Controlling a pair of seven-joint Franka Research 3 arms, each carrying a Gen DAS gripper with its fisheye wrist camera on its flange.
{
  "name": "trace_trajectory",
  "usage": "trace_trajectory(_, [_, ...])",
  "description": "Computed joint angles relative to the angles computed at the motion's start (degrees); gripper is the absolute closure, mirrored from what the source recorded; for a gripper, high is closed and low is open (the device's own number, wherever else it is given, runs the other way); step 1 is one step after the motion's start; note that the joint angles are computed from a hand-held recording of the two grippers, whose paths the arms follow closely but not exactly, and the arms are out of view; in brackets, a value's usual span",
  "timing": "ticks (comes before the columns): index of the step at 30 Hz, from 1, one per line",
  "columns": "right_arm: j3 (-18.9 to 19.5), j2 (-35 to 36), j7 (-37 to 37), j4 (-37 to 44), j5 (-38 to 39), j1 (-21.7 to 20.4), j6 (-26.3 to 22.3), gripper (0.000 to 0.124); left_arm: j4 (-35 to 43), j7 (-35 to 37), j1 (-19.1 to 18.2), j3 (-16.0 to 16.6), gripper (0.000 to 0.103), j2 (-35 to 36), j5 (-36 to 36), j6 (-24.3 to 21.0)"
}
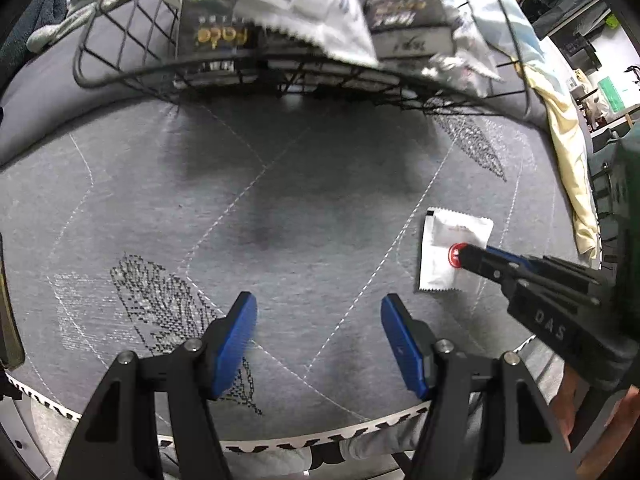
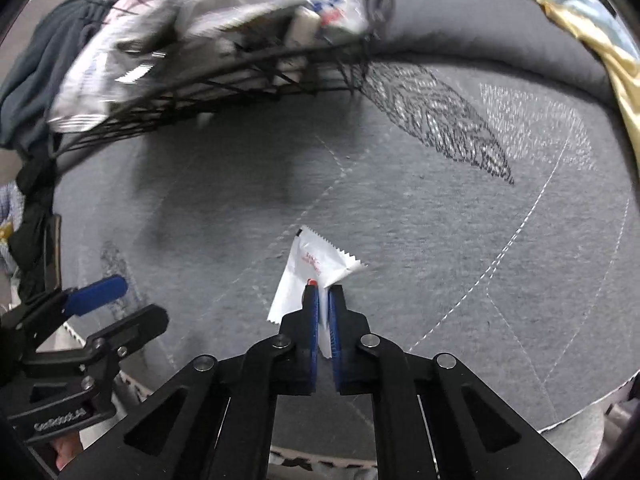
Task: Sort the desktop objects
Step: 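Carry the sachet over the basket and open the right tool to drop it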
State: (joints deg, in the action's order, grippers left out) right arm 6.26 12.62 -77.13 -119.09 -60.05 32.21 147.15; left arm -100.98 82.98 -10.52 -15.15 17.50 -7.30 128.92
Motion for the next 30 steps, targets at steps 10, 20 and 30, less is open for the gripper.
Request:
trace_trajectory(10, [3.4,-13.1,-19.3,-1.1,12.9,-1.6,-16.8,0.118,3.8,-0.2,-0.3,0.8,0.033,-2.6,2.4,0.8])
trace_trajectory(20, [4.5,-19.4,-31.1,1.1,19.3,-4.5,-32.2,0.117,10.0,-3.3,-0.6,2.7,0.033,-2.3,9.5,3.1])
trace_trajectory(30, [2.7,-21.0,-29.6,-5.7,19.5,-8.4,-24.2,0.079,13.0,-6.3,-0.4,3.6,0.033,-0.2,14.9,4.2])
